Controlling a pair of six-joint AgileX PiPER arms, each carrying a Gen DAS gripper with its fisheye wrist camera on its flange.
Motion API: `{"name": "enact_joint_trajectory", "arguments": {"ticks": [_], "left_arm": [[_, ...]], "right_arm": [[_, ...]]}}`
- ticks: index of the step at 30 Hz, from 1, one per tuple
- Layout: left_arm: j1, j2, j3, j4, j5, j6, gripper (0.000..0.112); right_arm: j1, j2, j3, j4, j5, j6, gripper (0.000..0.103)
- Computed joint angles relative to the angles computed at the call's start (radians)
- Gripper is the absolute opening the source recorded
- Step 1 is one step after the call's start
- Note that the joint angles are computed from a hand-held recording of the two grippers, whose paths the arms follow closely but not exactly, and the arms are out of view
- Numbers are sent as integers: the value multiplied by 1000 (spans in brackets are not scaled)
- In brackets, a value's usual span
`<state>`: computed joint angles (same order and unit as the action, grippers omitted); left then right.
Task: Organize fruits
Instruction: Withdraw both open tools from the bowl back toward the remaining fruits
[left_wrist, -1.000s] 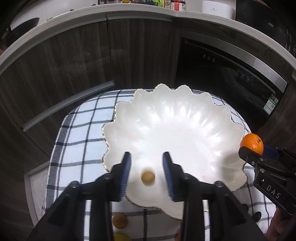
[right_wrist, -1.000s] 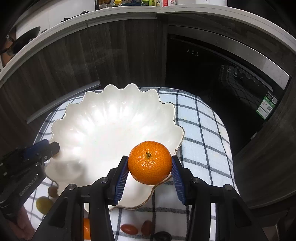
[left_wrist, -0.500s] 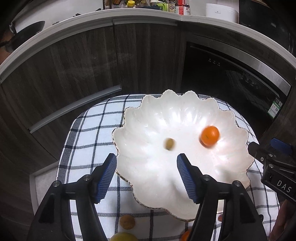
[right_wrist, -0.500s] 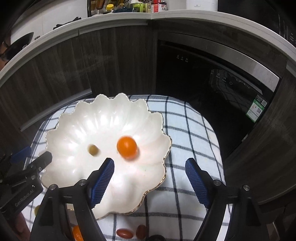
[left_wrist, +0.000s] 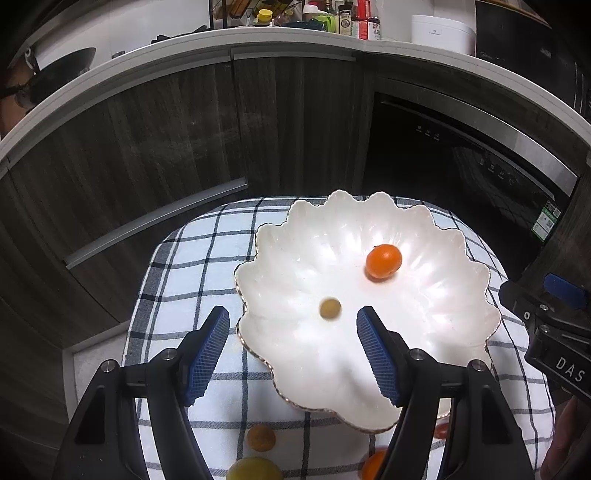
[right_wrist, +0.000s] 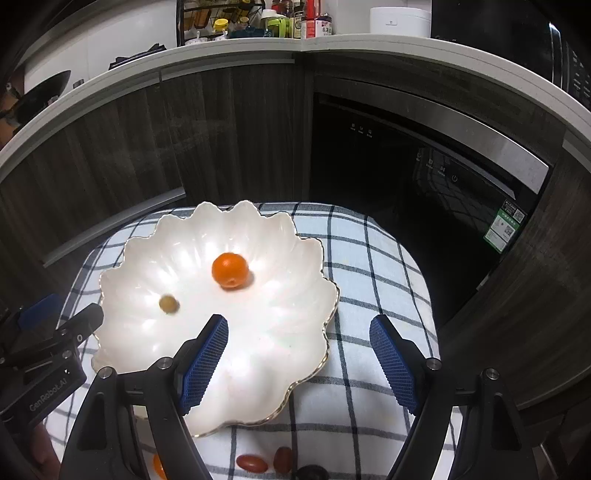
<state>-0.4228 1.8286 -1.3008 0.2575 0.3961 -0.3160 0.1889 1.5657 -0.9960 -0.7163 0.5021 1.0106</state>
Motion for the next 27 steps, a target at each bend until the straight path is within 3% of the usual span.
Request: {"name": "enact_joint_trajectory", "arguments": {"ticks": [27], "left_arm": [[-2, -175, 162, 54, -19, -31, 71]], "right_arm": [[79, -139, 82, -29, 50, 69, 80]]}}
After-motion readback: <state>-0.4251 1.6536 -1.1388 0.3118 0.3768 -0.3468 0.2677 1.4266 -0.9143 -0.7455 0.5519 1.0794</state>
